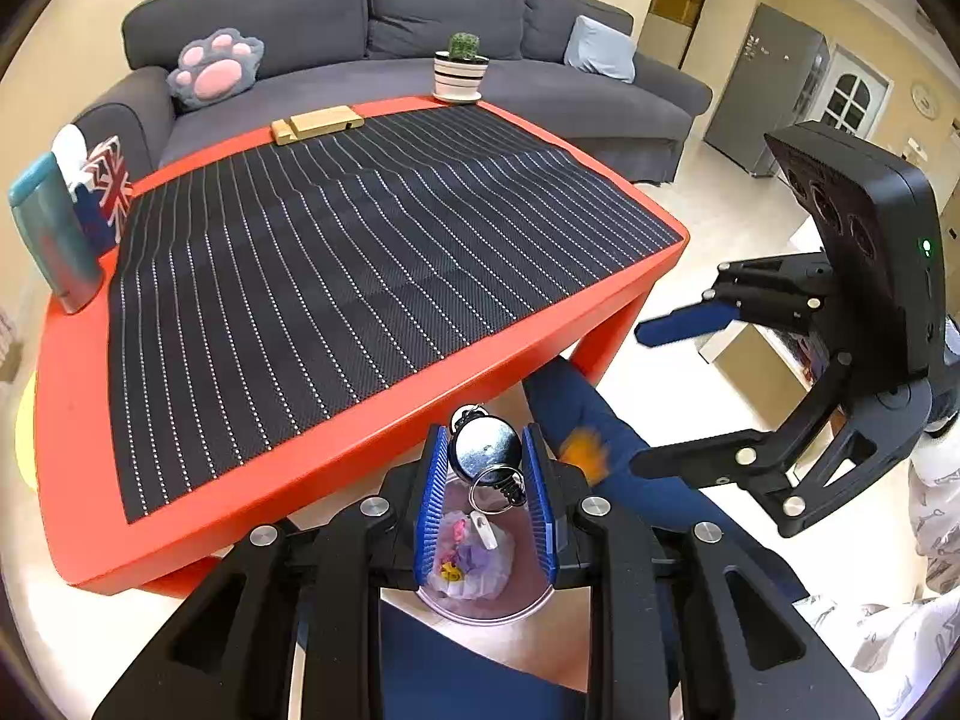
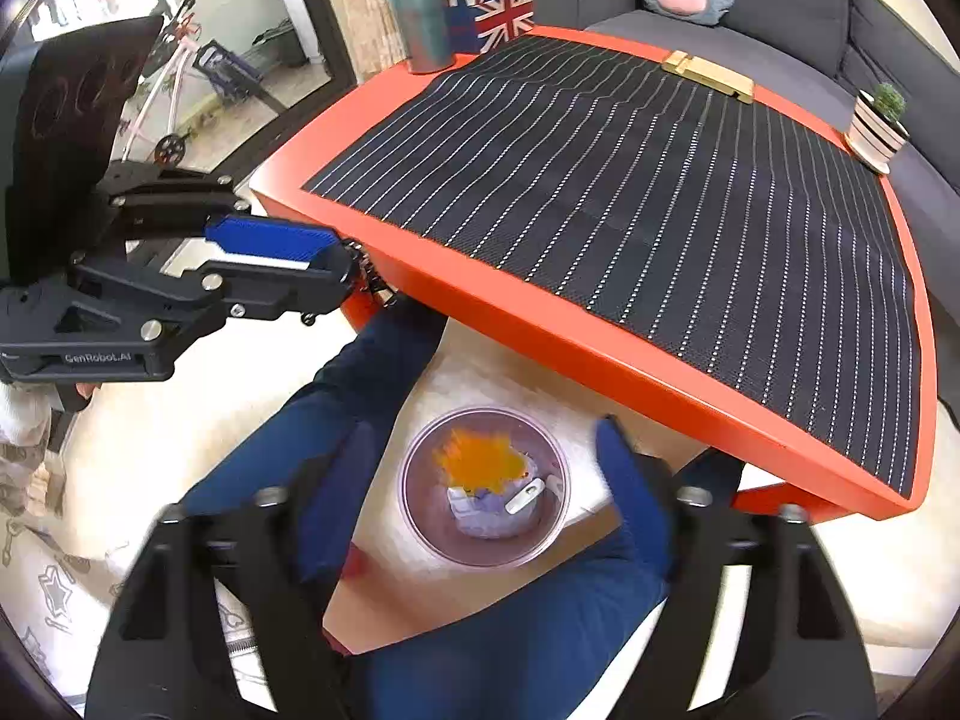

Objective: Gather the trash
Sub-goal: 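Open the right tool to drop the flower toy into the wastebasket, then open the left tool to drop the black keychain into the wastebasket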

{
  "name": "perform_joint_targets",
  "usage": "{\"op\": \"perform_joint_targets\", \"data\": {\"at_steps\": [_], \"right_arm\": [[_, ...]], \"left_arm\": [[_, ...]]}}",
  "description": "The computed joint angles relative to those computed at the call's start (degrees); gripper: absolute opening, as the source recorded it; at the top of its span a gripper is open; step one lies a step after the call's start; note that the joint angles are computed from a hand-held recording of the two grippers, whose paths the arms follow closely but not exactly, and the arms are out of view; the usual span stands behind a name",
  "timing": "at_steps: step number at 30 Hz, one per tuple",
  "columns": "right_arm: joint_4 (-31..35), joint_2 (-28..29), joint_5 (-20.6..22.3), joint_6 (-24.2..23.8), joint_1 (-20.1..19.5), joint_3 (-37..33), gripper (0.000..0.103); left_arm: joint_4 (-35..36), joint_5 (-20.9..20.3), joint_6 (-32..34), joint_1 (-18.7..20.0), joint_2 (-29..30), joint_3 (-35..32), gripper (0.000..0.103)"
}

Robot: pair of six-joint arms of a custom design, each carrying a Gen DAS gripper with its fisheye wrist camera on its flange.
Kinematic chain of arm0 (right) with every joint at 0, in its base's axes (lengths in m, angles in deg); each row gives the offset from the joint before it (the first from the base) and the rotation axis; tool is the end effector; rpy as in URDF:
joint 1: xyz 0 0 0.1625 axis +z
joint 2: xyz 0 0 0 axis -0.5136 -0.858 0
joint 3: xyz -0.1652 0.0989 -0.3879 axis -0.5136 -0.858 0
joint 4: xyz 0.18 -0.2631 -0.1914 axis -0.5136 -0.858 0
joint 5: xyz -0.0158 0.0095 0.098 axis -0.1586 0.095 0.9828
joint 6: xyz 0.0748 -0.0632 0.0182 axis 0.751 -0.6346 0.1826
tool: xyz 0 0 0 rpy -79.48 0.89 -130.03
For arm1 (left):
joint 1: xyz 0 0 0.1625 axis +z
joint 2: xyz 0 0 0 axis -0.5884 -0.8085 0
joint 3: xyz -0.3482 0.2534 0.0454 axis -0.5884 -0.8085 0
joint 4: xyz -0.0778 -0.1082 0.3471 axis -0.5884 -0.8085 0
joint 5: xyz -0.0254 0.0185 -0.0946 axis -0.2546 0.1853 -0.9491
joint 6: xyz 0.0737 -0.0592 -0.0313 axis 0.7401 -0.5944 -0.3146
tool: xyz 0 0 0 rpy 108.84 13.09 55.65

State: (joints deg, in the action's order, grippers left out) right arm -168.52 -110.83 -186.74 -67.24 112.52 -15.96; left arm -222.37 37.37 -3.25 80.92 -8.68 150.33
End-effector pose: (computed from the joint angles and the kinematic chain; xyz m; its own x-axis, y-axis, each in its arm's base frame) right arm -0.0033 -0.7490 0.2957 -0.4829 -0.8096 0.3336 -0.8204 0.5515 0.1508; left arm -0.3890 -0.6656 -0.0590 -0.7835 0.2587 -0.5650 0.5011 0.8007 -0.3283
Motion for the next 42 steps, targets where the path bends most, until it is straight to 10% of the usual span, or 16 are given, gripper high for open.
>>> {"op": "perform_joint_targets", "data": {"at_steps": [28, 33, 42], "right_arm": [[-2.45, -1.99, 3.10, 2.43, -1.23, 0.89, 0.090], [-2.67, -1.95, 3.24, 2.72, -1.35, 0.68, 0.090], [-3.50, -2.12, 3.10, 2.79, -1.51, 1.45, 0.092]], "left_arm": [[0.94, -3.12, -0.13, 0.38, 1.68, -1.21, 0.027], [-0.47, -3.21, -0.44, 0.69, 1.69, -0.53, 0.087], [-1.68, -2.41, -1.66, 0.60, 1.17, 0.71, 0.095]]}}
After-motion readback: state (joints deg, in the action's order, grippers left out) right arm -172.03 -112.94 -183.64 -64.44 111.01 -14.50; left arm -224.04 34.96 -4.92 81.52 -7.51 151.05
